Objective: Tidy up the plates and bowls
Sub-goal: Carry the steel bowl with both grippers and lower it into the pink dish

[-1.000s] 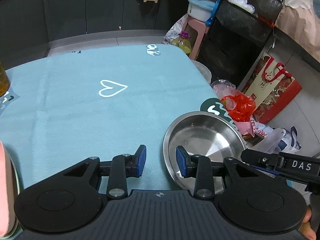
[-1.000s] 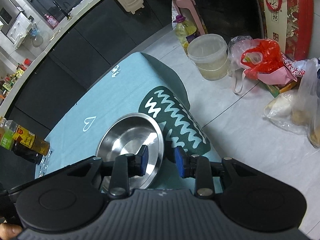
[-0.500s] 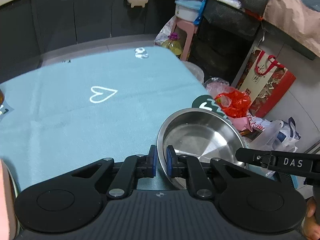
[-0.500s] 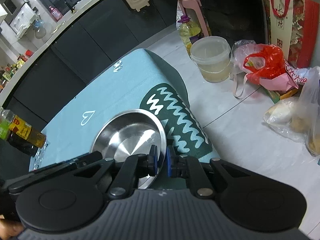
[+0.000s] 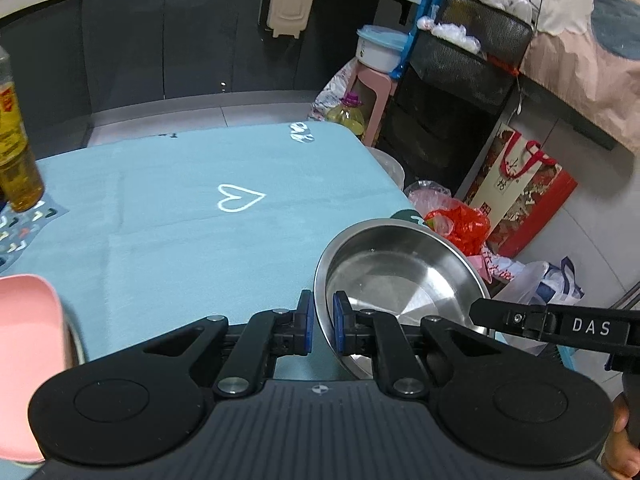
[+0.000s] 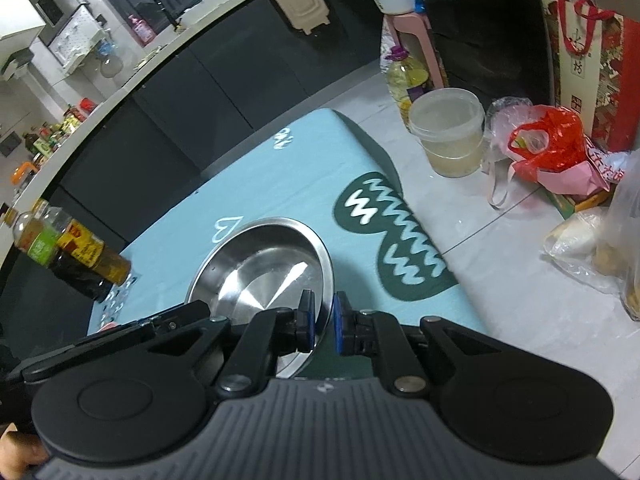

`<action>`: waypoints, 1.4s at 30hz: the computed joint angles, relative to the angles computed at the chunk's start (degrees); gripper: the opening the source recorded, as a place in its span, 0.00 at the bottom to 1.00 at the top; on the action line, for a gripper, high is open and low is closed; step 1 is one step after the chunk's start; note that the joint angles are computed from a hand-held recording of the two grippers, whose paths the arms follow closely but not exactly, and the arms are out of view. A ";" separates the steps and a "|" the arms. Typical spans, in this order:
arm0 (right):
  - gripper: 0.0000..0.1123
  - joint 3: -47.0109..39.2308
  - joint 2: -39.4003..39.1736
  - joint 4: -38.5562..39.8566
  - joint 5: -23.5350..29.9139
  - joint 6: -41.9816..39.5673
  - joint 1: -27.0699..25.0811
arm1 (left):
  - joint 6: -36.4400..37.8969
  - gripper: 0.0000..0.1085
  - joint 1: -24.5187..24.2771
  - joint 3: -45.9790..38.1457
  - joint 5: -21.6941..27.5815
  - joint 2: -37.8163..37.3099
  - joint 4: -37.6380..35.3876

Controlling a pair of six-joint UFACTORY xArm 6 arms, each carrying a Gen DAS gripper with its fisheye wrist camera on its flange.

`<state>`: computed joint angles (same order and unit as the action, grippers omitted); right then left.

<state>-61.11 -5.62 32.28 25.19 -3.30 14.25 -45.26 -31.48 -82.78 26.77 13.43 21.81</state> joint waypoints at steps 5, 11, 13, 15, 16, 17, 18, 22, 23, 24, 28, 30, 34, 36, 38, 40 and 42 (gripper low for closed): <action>0.06 -0.27 -0.85 0.72 0.28 -0.89 1.83 | -2.56 0.09 1.42 6.25 -2.52 -5.50 1.66; 0.07 -2.26 -0.16 1.22 1.07 -1.52 4.69 | -5.18 0.09 3.65 12.76 -4.10 -11.97 3.09; 0.07 -2.86 0.05 1.45 1.18 -1.63 5.58 | -5.74 0.09 4.31 14.33 -3.97 -13.82 2.93; 0.07 -3.15 -0.03 1.19 0.78 -1.39 6.68 | -6.06 0.09 5.03 15.64 -3.99 -15.60 2.83; 0.07 -3.46 0.03 1.05 0.61 -1.43 7.17 | -6.50 0.09 5.29 16.42 -4.26 -16.43 3.17; 0.07 -3.94 0.20 0.89 0.54 -1.42 7.63 | -6.83 0.09 5.69 17.24 -4.59 -17.40 3.41; 0.07 -4.07 0.17 0.69 0.36 -1.29 8.06 | -7.25 0.09 6.05 18.07 -4.90 -18.37 3.71; 0.08 -6.12 1.21 -0.43 0.78 -0.82 9.79 | -8.39 0.09 7.70 21.52 -5.84 -22.09 4.74; 0.08 -6.81 1.69 -0.59 1.10 -0.85 10.27 | -8.44 0.09 8.28 22.87 -6.15 -23.35 4.79; 0.09 -7.42 2.15 -0.72 1.37 -0.96 10.80 | -8.92 0.09 8.84 24.10 -6.31 -24.48 5.21; 0.09 -9.92 4.23 -1.21 2.59 -1.30 13.10 | -10.20 0.09 11.38 28.36 -6.85 -28.12 6.28; 0.09 -11.92 5.95 -1.83 3.35 -1.29 14.39 | -10.53 0.09 12.75 30.22 -6.64 -29.74 6.62; 0.09 -16.13 9.67 -3.80 5.16 -0.49 16.66 | -11.46 0.09 15.59 33.87 -6.77 -32.62 7.09; 0.09 -17.92 11.20 -4.71 6.38 0.09 17.40 | -11.47 0.09 16.80 35.34 -6.98 -33.66 7.12; 0.09 -20.27 13.29 -5.53 7.92 0.75 18.13 | -11.40 0.09 18.14 36.85 -7.22 -34.59 7.26; 0.09 -21.82 14.73 -6.73 9.08 1.54 18.81 | -11.38 0.09 19.09 37.77 -7.50 -34.91 7.50; 0.09 -23.12 16.01 -8.18 10.03 2.41 19.42 | -11.01 0.09 20.08 38.75 -7.83 -35.09 7.39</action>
<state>-84.23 10.39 24.10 35.21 -0.89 33.67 -56.28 -11.40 -44.03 18.94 -21.67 29.19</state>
